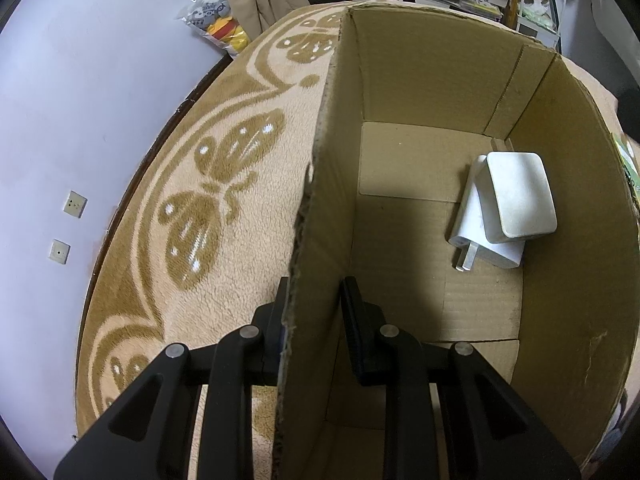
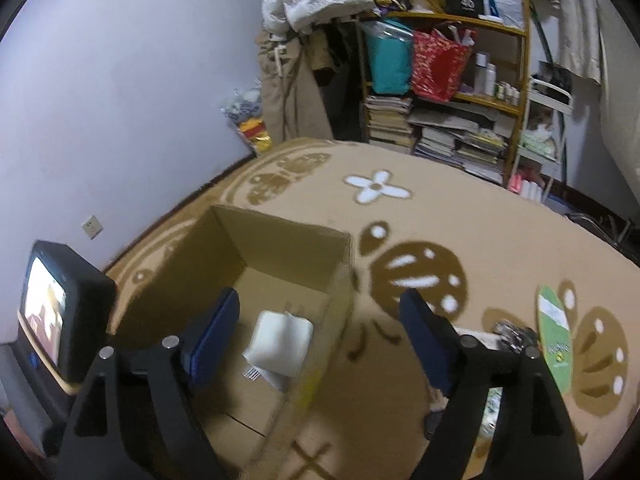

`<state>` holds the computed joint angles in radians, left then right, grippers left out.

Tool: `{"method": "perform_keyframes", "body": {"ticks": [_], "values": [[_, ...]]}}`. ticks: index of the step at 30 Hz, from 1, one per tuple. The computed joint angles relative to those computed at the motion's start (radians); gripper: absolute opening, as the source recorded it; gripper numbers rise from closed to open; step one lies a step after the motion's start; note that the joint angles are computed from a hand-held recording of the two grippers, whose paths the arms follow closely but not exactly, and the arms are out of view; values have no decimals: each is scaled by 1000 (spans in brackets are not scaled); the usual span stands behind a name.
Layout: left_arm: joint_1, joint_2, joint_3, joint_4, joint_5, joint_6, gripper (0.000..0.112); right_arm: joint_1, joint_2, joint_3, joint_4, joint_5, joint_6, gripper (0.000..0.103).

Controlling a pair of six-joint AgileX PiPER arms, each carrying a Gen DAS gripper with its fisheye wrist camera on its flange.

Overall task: Organize rigid objects
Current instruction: 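Return the right gripper to the remaining items on the rug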

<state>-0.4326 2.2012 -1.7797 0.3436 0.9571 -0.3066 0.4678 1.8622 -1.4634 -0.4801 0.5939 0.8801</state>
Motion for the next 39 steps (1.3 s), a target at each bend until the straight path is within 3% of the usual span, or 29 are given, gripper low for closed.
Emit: {"method": "perform_keyframes", "body": {"ticks": [6,11,25,39], "values": [[0,1,-2,3,1,1,23,-32,-16,54,31,38,-21,87],[0,1,-1,2,0,0,23,-89,-44,140,153,0,-81,87],[-1,1,-1,3,1,0,23,-169,-104,331,186,-76,-63,87],[-1,0,2,3,-2,-1,24,-183,-62,331,203,-79,-76,87]]}}
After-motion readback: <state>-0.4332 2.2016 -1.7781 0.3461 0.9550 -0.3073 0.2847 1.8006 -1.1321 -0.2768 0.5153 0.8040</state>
